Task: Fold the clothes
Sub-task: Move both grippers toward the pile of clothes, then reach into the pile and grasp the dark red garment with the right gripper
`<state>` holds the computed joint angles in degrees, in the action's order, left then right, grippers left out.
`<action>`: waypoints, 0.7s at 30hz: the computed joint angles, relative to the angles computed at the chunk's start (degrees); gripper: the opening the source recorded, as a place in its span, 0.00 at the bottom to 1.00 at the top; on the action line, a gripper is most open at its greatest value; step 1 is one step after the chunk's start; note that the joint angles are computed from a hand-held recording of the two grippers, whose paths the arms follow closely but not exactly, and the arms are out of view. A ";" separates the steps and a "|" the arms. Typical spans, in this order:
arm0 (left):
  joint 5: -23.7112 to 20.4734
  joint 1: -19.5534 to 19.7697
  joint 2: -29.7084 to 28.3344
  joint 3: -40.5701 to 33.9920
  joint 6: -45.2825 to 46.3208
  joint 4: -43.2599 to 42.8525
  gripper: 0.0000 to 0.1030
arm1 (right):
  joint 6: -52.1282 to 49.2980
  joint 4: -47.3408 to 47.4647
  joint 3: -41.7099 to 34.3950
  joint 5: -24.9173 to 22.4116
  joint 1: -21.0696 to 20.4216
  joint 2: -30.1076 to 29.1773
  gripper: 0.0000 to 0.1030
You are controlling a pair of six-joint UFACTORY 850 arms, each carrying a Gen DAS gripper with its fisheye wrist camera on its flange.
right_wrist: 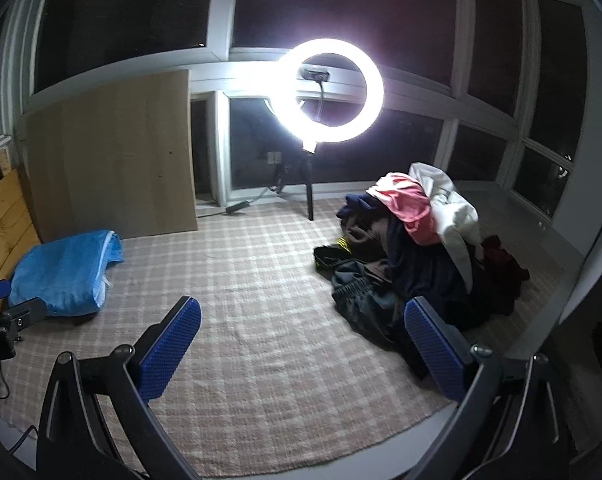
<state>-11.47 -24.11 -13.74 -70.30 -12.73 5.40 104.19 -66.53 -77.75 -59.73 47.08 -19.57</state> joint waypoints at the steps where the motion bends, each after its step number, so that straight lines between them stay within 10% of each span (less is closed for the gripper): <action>1: 0.15 -0.01 -0.10 -0.07 2.71 -2.51 0.97 | 0.14 0.24 -0.02 -0.31 0.08 0.01 1.00; 10: 0.90 -0.29 -1.33 -1.34 18.42 -17.12 0.97 | 1.55 0.35 2.30 -1.30 -0.03 1.56 1.00; 21: 0.92 -1.96 -6.09 -7.06 9.07 -10.10 0.97 | 7.69 0.77 15.38 0.01 -6.67 12.03 1.00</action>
<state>-10.55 -26.07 -19.83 -77.36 -3.66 -4.70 111.88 -65.76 -62.37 -59.72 40.41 -7.54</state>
